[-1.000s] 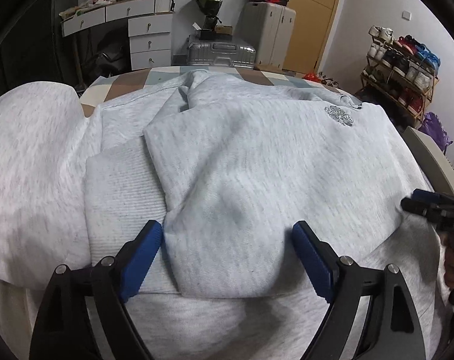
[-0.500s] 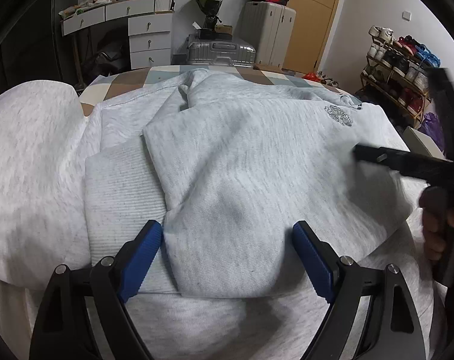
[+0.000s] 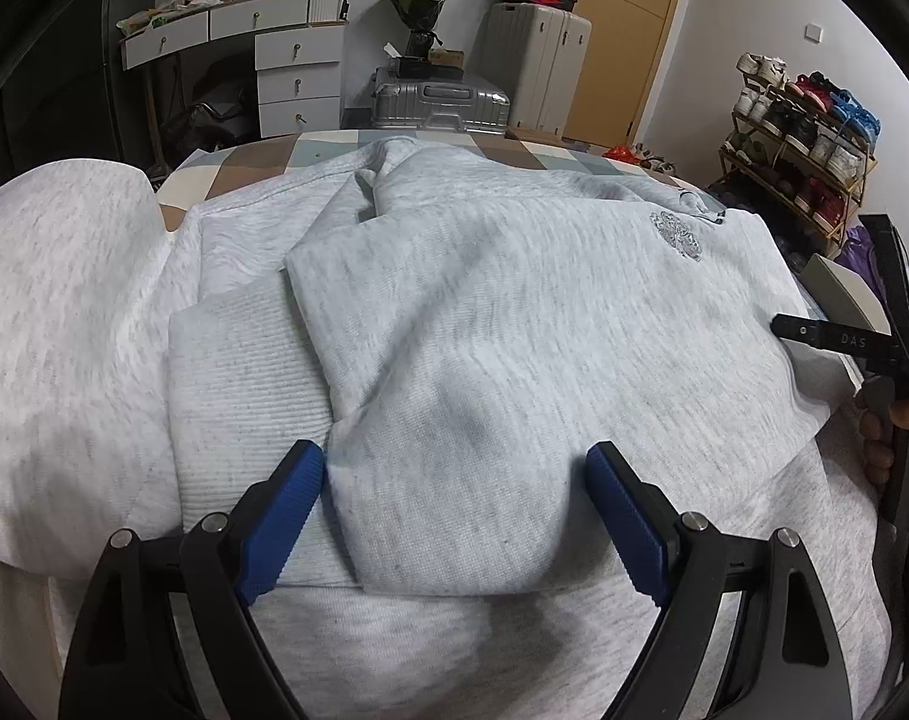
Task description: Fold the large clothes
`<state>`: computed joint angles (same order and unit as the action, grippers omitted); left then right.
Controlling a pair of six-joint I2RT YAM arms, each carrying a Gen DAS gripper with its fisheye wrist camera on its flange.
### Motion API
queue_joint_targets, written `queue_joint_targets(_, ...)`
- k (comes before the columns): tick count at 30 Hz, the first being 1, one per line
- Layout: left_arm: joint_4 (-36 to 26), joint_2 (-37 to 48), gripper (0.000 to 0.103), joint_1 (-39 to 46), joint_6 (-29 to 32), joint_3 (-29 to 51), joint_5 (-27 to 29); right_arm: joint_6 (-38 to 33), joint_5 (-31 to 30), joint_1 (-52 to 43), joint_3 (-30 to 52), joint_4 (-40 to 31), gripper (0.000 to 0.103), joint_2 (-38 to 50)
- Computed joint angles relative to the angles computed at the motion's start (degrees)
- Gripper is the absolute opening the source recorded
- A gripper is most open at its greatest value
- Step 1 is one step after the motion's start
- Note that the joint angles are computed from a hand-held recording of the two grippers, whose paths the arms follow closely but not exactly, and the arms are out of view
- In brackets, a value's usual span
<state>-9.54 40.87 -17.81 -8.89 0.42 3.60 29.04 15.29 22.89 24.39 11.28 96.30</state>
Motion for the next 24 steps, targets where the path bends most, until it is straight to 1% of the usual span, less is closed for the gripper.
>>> queue_joint_targets(2,0.0,0.0,0.086,-0.2,-0.2,0.0,-0.1,2.1,-1.4,-0.2,-0.2,-2.7,0.102,-1.8)
queue_joint_targets(3,0.0,0.0,0.086,-0.2,-0.2,0.0,-0.1,3.7,-1.1,0.7,-0.5,-4.0,0.102,-3.2)
queue_joint_targets(4,0.0,0.0,0.086,-0.3,-0.2,0.0,-0.3,5.4,0.3,2.7,-0.6,-5.5,0.102,-4.6)
queue_joint_targets(5,-0.1,0.0,0.086,-0.5,-0.3,0.0,-0.4,6.3,1.5,4.8,-1.2,-5.6,0.102,-5.9)
queue_joint_targets(7,-0.1,0.0,0.086,-0.4,-0.3,0.0,-0.4,6.7,4.1,9.9,-1.7,-6.2,0.102,-8.0)
queue_joint_targets(9,-0.3,-0.2,0.086,-0.6,-0.4,0.0,-0.6,7.2,8.4,15.5,-3.4,-4.9,0.102,-9.5)
queue_joint_targets(11,-0.3,-0.2,0.086,-0.6,-0.3,0.0,-0.5,7.8,8.6,17.2,-4.4,-5.3,0.103,-9.0)
queue_joint_targets(12,-0.3,-0.2,0.086,-0.6,-0.3,0.0,-0.5,9.4,10.2,17.1,-5.0,-7.4,0.102,-8.7)
queue_joint_targets(14,-0.3,-0.1,0.086,-0.9,-0.5,0.1,-0.7,11.8,11.3,15.3,-6.0,-9.1,0.102,-8.7)
queue_joint_targets(17,-0.3,-0.2,0.086,-0.7,-0.4,0.0,-0.6,16.5,13.0,15.2,-9.6,-11.7,0.102,-18.3)
queue_joint_targets(19,-0.3,-0.1,0.086,-1.0,-0.7,0.1,-0.9,16.9,14.3,18.4,-10.2,-13.9,0.102,-25.1)
queue_joint_targets(20,-0.4,-0.2,0.086,-1.3,-0.8,0.0,-1.2,16.2,14.0,19.6,-9.8,-13.4,0.103,-25.7)
queue_joint_targets(21,-0.2,0.0,0.086,-1.1,-0.6,0.0,-1.1,14.8,12.5,21.1,-9.6,-11.7,0.103,-25.8)
queue_joint_targets(23,-0.2,0.0,0.086,-1.2,-0.6,-0.1,-1.3,12.0,9.2,21.1,-8.1,-5.9,0.103,-20.2)
queue_joint_targets(24,0.0,0.1,0.086,-1.2,-0.6,-0.1,-1.4,10.8,7.2,21.3,-6.5,-2.5,0.103,-14.8)
